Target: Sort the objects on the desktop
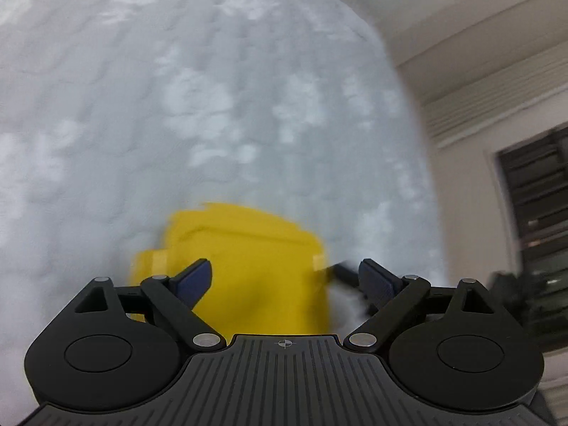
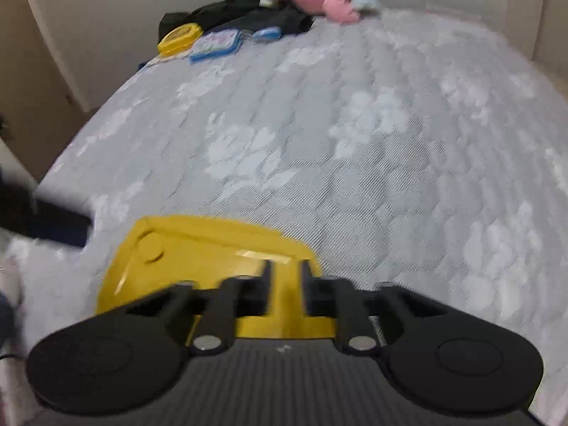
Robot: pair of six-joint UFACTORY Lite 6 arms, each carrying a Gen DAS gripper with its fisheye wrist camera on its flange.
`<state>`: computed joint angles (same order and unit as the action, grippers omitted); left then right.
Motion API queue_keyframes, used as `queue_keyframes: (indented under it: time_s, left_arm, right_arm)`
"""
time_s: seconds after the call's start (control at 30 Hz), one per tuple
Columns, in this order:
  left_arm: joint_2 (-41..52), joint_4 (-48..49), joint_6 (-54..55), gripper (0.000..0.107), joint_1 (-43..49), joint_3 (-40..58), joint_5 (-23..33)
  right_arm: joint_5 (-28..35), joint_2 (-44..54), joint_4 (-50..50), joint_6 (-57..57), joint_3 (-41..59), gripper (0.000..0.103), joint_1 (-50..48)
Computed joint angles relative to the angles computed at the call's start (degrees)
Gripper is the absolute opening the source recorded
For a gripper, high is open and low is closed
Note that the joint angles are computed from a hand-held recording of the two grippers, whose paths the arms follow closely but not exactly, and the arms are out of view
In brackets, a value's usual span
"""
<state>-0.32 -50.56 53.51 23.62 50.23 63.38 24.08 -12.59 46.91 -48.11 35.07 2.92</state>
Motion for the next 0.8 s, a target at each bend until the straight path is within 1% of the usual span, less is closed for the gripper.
queue_keyframes:
  time_s: [0.03, 0.1, 0.13, 0.17, 0.23, 0.3, 0.37, 0.43, 0.5, 0.57, 0.6, 0.63, 0.67, 0.73, 0.8]
  left_arm:
    - [0.6, 0.1, 0.2, 0.093, -1.8, -0.8, -1.7]
    - [1.7, 1.8, 0.3, 0.091, -5.5, -2.7, -6.9]
    - [2.6, 3.5, -0.6, 0.084, -7.0, -3.6, -9.2]
    - [3.7, 4.8, -1.1, 0.07, -7.5, -4.3, -10.2]
    - [3.4, 5.2, -0.8, 0.065, -7.3, -5.2, -10.1]
    - [2.0, 6.8, -2.4, 0.062, -7.4, -5.4, -10.3]
    - [1.6, 7.2, -3.1, 0.049, -7.2, -5.6, -11.3]
    - [1.7, 7.6, -3.1, 0.045, -6.3, -5.3, -11.4]
    - [2.4, 6.1, -1.0, 0.045, -6.5, -5.9, -12.5]
    - [0.1, 4.7, 1.9, 0.046, -7.6, -8.2, -14.5]
    - [-1.7, 4.7, 2.7, 0.048, -8.2, -9.5, -15.3]
    - [-4.1, 5.9, 2.1, 0.058, -9.0, -10.5, -15.7]
    - [-6.5, 7.1, 1.3, 0.065, -9.7, -11.4, -16.1]
    - [-12.2, 10.1, -0.3, 0.069, -10.5, -13.8, -15.4]
    - [-19.2, 14.8, -4.4, 0.078, -11.9, -17.1, -14.9]
  right_arm:
    - [0.5, 0.9, 0.9, -0.3, 0.1, 0.011, 0.4]
    - [-0.2, 3.3, -0.8, 1.7, 0.7, 0.012, 2.6]
    - [-0.8, 4.7, -2.9, 3.8, 1.1, 0.012, 3.8]
    - [-1.9, 5.5, -3.4, 4.3, 0.8, 0.011, 4.7]
    - [-4.5, 6.1, 0.4, -0.6, -0.1, 0.011, 6.5]
    - [-5.3, 6.9, 1.3, -1.8, 0.2, 0.011, 7.8]
    - [-6.3, 7.9, 5.5, -5.6, 0.2, 0.011, 9.0]
    - [-8.4, 8.5, 5.8, -6.2, 0.2, 0.011, 10.8]
    - [-10.4, 8.3, 5.3, -6.5, -0.3, 0.011, 12.5]
    - [-12.2, 7.0, 4.3, -6.7, -1.7, 0.011, 13.9]
    - [-12.5, 5.6, 1.4, -4.2, -2.6, 0.011, 14.3]
    - [-12.7, 4.1, -2.3, -0.7, -3.5, 0.013, 14.6]
    - [-11.7, 1.4, -4.3, 0.3, -4.8, 0.014, 14.0]
    - [-8.7, -4.8, -8.7, 3.1, -7.2, 0.02, 12.4]
    - [-4.7, -10.9, -17.1, 10.6, -8.7, 0.033, 11.3]
